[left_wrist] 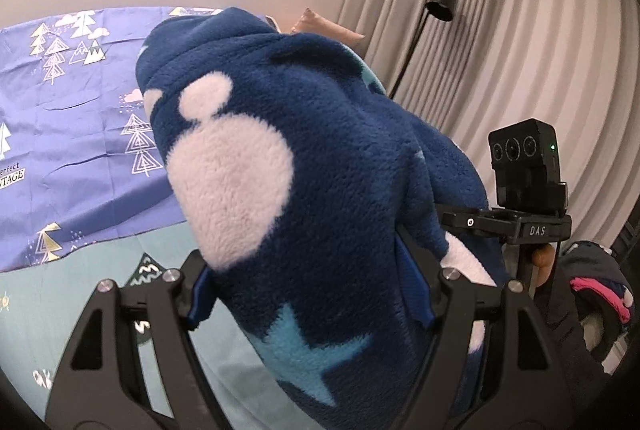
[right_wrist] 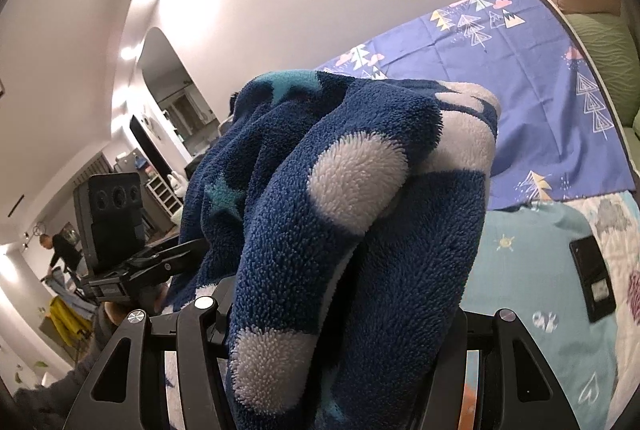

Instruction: Fold small clothes

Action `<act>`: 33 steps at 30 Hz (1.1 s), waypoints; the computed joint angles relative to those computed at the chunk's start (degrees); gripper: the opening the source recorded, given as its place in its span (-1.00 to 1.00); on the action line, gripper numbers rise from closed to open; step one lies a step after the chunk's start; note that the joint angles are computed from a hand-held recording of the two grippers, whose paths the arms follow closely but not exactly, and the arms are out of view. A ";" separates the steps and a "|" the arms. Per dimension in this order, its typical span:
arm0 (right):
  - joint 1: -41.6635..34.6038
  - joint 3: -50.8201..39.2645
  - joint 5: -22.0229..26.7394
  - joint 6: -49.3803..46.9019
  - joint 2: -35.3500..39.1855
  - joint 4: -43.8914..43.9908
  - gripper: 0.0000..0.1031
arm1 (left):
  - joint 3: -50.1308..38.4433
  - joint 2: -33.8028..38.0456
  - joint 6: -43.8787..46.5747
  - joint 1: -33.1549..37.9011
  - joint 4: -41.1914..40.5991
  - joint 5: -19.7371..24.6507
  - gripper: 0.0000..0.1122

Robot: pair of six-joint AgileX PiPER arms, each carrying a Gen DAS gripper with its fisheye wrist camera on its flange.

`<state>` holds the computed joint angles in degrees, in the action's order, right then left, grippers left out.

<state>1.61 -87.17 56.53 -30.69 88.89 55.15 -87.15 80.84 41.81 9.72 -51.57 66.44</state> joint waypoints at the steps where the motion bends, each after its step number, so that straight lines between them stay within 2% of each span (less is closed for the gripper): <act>1: 0.00 -1.73 0.19 0.51 1.63 -0.47 0.15 | -0.70 0.80 -0.08 -0.18 0.17 -0.07 0.36; 12: -0.97 -17.41 2.08 0.59 20.17 -1.51 0.15 | -2.96 13.12 3.49 -2.39 -1.25 -6.59 0.36; 18: 0.59 -25.26 2.76 -0.37 31.90 -1.06 0.15 | 0.29 19.49 6.75 -1.58 -2.88 -11.86 0.36; 21: 1.80 -32.88 4.86 3.53 40.56 -4.85 0.20 | 0.97 24.42 5.55 -2.63 0.67 -15.89 0.37; 23: 3.62 -37.38 4.49 8.49 46.16 -11.79 0.34 | 4.48 27.64 5.59 -4.77 5.32 -24.94 0.42; 24: 3.91 -36.19 2.26 8.07 48.00 -12.10 0.52 | 5.94 28.13 7.03 -4.74 4.21 -27.64 0.59; 25: 3.58 -34.70 -0.20 8.84 48.85 -10.13 0.66 | 6.66 28.90 7.81 -3.78 0.81 -28.04 0.68; 27: 1.59 -30.61 -0.95 4.96 49.66 -0.49 0.73 | 6.71 32.30 10.70 -0.41 -8.29 -22.89 0.74; 28: 1.09 -28.10 -1.74 1.61 49.12 2.60 0.73 | 7.37 32.67 12.33 0.27 -10.39 -21.91 0.75; 29: 1.03 -26.49 -2.48 -0.69 48.31 3.39 0.73 | 9.06 31.71 14.84 0.17 -11.91 -23.09 0.75; 33: 1.61 -25.91 -3.64 1.23 47.03 0.22 0.78 | 10.76 29.91 15.09 -0.73 -10.51 -25.76 0.75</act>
<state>3.21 -113.08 52.89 -29.46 135.91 55.37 -76.40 110.75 56.89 8.99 -62.08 40.68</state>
